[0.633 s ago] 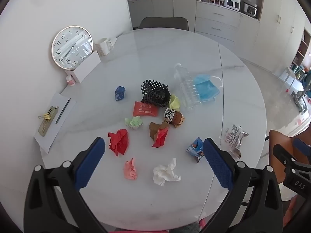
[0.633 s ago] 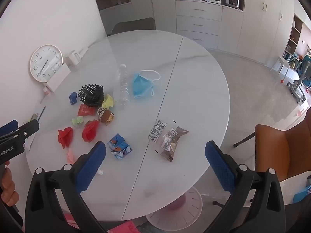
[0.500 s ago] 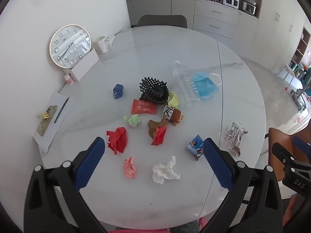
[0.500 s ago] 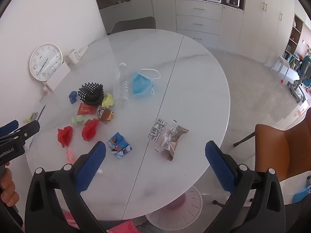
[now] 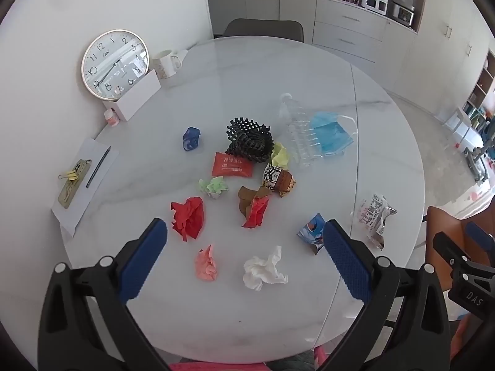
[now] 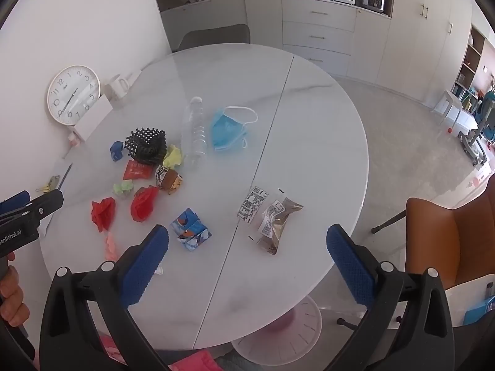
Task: Collect trash
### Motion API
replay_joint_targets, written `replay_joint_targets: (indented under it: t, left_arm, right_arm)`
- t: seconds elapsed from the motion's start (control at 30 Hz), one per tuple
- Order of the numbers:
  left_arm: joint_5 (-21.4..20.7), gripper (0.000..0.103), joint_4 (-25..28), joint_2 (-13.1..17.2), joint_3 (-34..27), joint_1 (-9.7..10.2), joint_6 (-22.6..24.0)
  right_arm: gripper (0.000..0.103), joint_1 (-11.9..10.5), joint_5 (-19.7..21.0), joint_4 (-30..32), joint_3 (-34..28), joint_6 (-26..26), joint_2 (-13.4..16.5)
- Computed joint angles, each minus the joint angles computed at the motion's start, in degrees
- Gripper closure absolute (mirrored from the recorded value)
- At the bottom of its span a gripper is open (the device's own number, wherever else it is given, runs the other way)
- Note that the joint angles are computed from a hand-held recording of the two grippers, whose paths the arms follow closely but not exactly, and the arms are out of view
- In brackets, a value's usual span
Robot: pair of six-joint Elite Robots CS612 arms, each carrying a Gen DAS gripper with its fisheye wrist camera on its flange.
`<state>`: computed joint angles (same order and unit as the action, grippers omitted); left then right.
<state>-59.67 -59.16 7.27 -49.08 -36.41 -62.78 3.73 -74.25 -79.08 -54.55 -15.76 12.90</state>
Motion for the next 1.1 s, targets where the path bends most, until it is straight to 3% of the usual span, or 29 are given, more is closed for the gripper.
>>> replay_joint_targets:
  t: [1.1]
  left_arm:
    - [-1.0,0.006,0.9,0.3,-0.8,0.26,-1.1]
  right_arm:
    - [0.002,0.1,-0.3,1.0,-0.1,-0.7,0.1]
